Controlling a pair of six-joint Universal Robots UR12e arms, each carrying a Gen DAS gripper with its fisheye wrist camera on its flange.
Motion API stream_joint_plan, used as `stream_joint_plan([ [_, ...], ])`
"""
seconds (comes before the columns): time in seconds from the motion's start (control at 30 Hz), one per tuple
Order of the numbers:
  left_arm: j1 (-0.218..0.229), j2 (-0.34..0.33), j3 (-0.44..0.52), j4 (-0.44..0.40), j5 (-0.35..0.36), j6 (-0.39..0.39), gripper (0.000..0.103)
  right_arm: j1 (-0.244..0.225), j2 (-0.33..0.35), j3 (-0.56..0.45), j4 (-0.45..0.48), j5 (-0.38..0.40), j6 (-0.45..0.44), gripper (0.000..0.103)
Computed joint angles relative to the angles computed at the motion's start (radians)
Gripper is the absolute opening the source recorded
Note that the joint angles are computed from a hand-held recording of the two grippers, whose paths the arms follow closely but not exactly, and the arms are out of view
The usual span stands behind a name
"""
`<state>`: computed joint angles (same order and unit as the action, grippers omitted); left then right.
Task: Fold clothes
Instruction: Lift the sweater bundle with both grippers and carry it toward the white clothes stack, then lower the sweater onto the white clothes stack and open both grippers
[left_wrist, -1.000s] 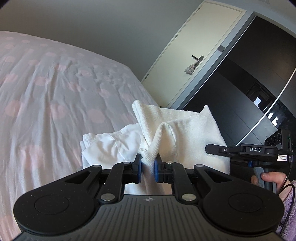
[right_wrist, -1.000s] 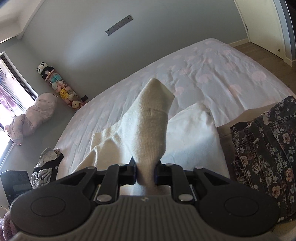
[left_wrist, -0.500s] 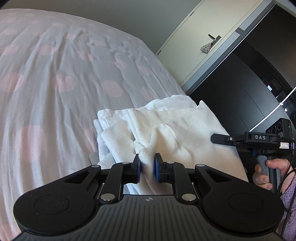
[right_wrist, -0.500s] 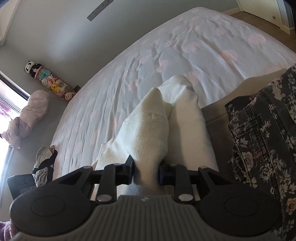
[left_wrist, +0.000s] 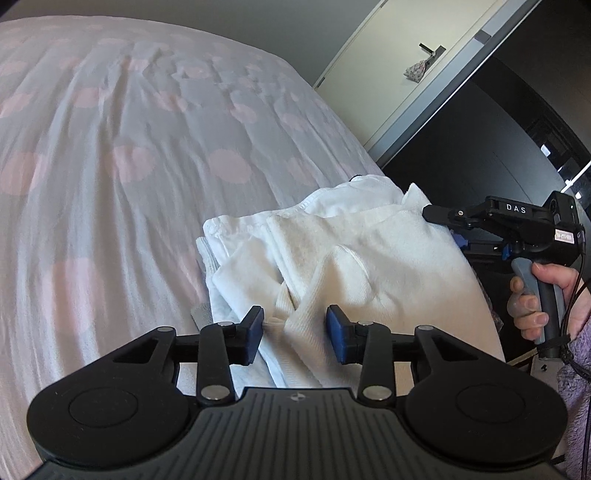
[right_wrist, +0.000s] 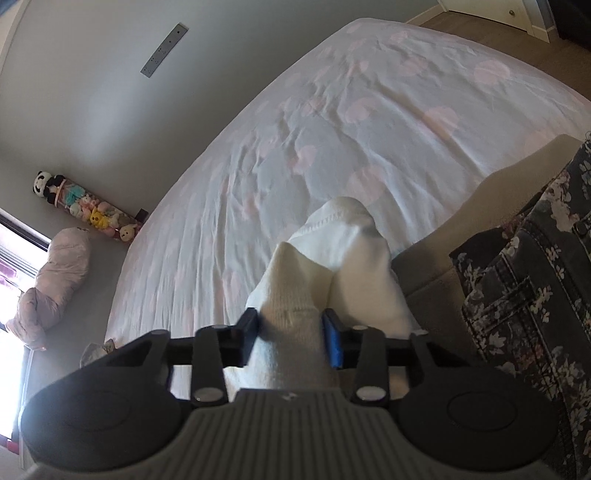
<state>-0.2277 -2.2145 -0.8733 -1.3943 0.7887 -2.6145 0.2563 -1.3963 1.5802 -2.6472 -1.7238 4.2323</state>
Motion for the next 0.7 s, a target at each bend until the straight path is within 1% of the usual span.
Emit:
stream_joint_plan([
  [0.03,-0.003,0.001,0.003,0.001,0.010,0.011,0.030,0.004,0.002,-0.012,0.022,-0.007,-0.018,0.030],
  [0.07,-0.005,0.002,0.004,0.002,0.021,0.023,0.027,0.008,0.004,-0.023,0.040,-0.018,-0.037,0.024],
  [0.1,-0.008,0.004,0.005,0.004,0.030,0.032,0.024,0.014,0.006,-0.034,0.055,-0.032,-0.057,0.021],
  [0.17,-0.012,0.007,0.005,0.010,0.040,0.049,0.018,0.031,0.013,-0.056,0.078,-0.089,-0.110,0.017],
  [0.2,-0.014,0.010,0.002,0.020,0.044,0.056,0.014,0.041,0.017,-0.067,0.088,-0.122,-0.140,0.016],
  [0.27,-0.019,0.015,-0.002,0.038,0.054,0.071,0.012,0.060,0.029,-0.096,0.122,-0.185,-0.222,0.016],
  [0.33,-0.024,0.017,-0.004,0.050,0.067,0.086,0.012,0.073,0.046,-0.131,0.189,-0.238,-0.312,0.015],
  [0.4,-0.029,0.017,-0.006,0.062,0.084,0.094,0.011,0.079,0.059,-0.152,0.235,-0.266,-0.362,0.014],
  [0.47,-0.034,0.014,-0.011,0.081,0.101,0.097,0.011,0.076,0.067,-0.156,0.262,-0.270,-0.371,0.014],
  [0.57,-0.041,0.016,-0.024,0.115,0.124,0.122,0.011,0.067,0.072,-0.149,0.291,-0.269,-0.352,0.014],
  [0.7,-0.046,0.005,-0.007,0.101,0.140,0.121,0.011,0.061,0.077,-0.144,0.316,-0.274,-0.319,0.014],
])
